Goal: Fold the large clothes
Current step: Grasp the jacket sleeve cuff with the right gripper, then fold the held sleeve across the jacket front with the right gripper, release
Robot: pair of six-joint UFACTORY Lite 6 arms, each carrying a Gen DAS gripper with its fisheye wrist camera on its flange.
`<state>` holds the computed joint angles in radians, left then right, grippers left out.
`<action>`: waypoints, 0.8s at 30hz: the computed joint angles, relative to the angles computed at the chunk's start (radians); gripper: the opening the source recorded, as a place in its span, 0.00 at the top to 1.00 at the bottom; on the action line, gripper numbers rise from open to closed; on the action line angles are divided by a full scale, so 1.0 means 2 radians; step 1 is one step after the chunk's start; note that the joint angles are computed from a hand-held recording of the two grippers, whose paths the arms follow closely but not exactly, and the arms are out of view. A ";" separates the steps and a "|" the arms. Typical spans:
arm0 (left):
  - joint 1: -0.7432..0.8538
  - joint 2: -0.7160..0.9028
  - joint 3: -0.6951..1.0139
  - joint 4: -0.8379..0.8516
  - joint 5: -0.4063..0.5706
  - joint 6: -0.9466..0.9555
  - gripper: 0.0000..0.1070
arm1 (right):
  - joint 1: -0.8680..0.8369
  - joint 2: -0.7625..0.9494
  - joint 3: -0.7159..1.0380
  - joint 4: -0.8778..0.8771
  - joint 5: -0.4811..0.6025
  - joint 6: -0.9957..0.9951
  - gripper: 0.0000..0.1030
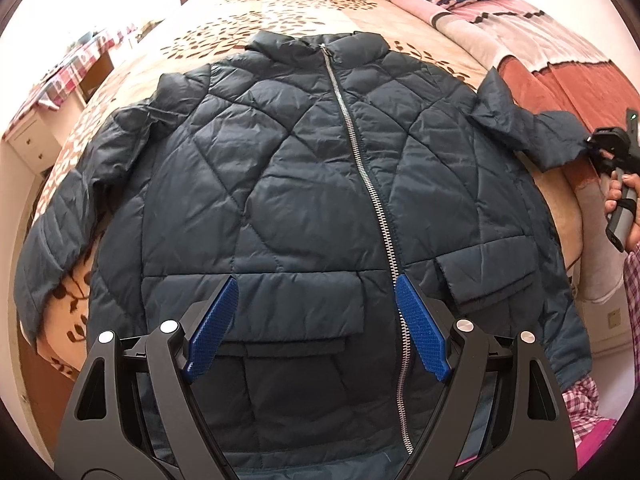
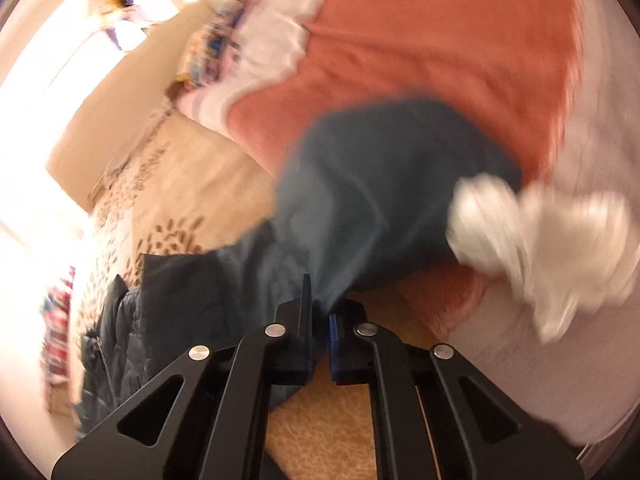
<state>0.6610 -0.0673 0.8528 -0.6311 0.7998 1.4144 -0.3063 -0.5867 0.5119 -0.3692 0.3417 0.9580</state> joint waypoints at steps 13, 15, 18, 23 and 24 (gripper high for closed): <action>0.074 0.070 0.064 -0.045 0.040 0.045 0.25 | 0.482 0.185 0.366 -0.430 0.346 0.181 0.94; 0.088 0.089 0.081 -0.048 0.044 0.046 0.25 | 0.512 0.249 0.417 -0.420 0.330 0.150 0.94; 0.106 0.113 0.105 -0.052 0.051 0.046 0.25 | 0.547 0.358 0.491 -0.398 0.306 0.107 0.94; 0.133 0.149 0.142 -0.054 0.057 0.043 0.25 | 0.576 0.563 0.616 -0.314 0.272 0.025 0.94; 0.137 0.155 0.147 -0.054 0.056 0.043 0.25 | 0.572 0.606 0.649 -0.270 0.266 -0.014 0.94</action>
<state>0.9357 0.2429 1.1467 -0.7383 0.9128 1.5011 0.8382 0.6244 1.8096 -0.9085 0.8731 0.9294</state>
